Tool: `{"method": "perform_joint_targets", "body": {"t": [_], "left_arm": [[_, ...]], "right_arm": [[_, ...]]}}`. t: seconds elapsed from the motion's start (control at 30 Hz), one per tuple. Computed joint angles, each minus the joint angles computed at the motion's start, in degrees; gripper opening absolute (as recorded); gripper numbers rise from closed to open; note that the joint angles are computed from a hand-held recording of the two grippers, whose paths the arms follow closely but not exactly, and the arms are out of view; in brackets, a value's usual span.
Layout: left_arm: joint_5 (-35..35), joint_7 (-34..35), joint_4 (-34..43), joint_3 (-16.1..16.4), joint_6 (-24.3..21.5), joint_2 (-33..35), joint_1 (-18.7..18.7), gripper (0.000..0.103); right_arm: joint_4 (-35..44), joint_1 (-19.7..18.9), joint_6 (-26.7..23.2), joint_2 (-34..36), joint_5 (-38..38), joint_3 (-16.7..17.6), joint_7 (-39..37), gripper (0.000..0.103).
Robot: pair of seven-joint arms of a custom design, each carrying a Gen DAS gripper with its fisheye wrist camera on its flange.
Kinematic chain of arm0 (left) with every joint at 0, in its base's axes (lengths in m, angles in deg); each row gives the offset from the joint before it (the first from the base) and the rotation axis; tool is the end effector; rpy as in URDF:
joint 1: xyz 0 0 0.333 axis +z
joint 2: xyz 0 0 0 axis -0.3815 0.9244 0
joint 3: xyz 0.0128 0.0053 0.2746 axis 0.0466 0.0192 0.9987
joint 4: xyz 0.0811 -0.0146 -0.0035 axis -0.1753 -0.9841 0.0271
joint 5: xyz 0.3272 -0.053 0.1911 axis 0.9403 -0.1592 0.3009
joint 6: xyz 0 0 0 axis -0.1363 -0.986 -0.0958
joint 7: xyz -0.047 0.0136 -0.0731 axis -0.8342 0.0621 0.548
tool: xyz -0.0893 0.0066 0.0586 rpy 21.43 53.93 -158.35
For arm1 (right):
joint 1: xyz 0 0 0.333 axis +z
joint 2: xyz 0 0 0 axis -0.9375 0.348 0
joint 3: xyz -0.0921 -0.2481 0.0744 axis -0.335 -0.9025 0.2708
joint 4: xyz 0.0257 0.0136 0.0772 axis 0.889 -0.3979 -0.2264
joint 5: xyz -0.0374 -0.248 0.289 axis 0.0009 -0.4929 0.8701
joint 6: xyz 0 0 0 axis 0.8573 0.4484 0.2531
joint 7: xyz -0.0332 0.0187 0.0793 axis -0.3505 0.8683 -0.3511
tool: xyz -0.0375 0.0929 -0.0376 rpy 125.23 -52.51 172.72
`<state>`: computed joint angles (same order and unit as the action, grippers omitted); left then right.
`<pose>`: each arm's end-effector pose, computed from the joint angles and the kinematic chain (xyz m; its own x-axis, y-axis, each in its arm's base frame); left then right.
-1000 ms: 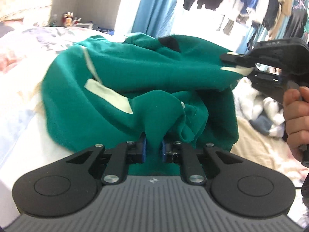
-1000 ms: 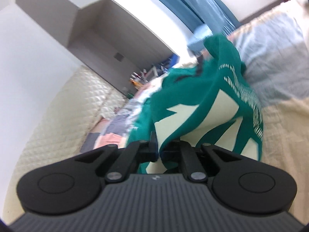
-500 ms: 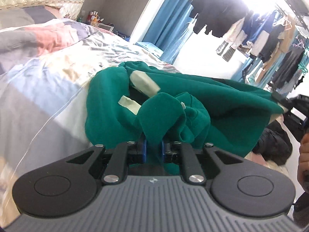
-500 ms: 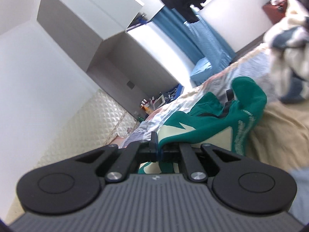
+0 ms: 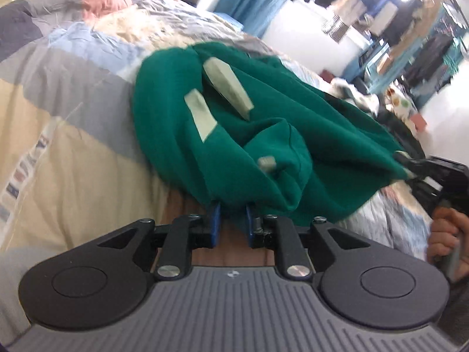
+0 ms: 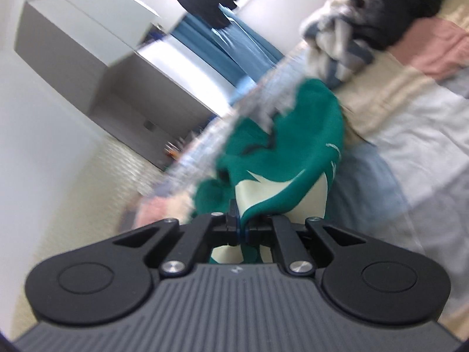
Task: Fold large clothes
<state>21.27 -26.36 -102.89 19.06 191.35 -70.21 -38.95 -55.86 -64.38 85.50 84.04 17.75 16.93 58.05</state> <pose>0.2640 -0.1334 0.4506 0.6046 -0.6685 0.4332 -0.3556 -0.7131 -0.6041 0.6153 0.1200 0.4630 0.4206 -0.5467 -0.7240 -0.8243 0.1031 -0.5566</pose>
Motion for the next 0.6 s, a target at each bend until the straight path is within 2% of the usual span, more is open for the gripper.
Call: {"method": "perform_joint_targets", "body": {"t": [0.07, 0.1, 0.2, 0.27, 0.3, 0.37, 0.4, 0.47, 0.6], "left_arm": [[-1.4, -0.6, 0.7, -1.9, -3.5, -0.1, -2.6, 0.032], [-1.4, -0.5, 1.0, -1.9, -3.8, 0.3, -3.0, 0.039], [-0.9, -0.5, 2.8, -2.5, -4.7, 1.8, -3.8, 0.048], [0.0, -0.3, 5.5, -3.1, -5.9, 4.3, -2.9, 0.054], [1.3, 0.9, 6.4, -1.9, -5.2, 5.0, -1.7, 0.058], [2.7, 1.1, 8.7, -2.6, -5.4, 7.1, -0.2, 0.065], [3.8, 2.2, 9.6, -1.8, -5.0, 8.1, 0.9, 0.066], [6.1, 3.5, 12.3, -2.0, -4.4, 11.7, 3.4, 0.068], [10.1, 6.4, 19.1, -1.8, -6.5, 20.5, 8.9, 0.070]], "right_arm": [[-1.2, 0.3, 0.8, 0.4, -2.7, -0.3, 2.0, 0.010], [-1.4, 0.1, 0.2, 0.8, -3.6, -0.4, 3.1, 0.010], [-2.2, 0.2, 1.2, 1.0, -5.4, -0.3, 2.9, 0.021], [-2.6, 0.2, 1.3, 0.7, -7.0, -0.5, 4.2, 0.040], [-2.7, -0.3, 0.3, 0.7, -6.6, -0.6, 3.6, 0.047], [-3.6, -0.9, -0.2, -0.2, -4.3, -0.6, 1.6, 0.072], [-4.6, -0.9, 0.5, -1.1, -3.3, -0.6, 0.5, 0.077], [-6.3, -0.8, 1.3, -2.3, -2.4, -0.9, -1.7, 0.080], [-7.7, -0.7, 0.8, -3.6, 0.1, -1.4, -6.9, 0.080]]}}
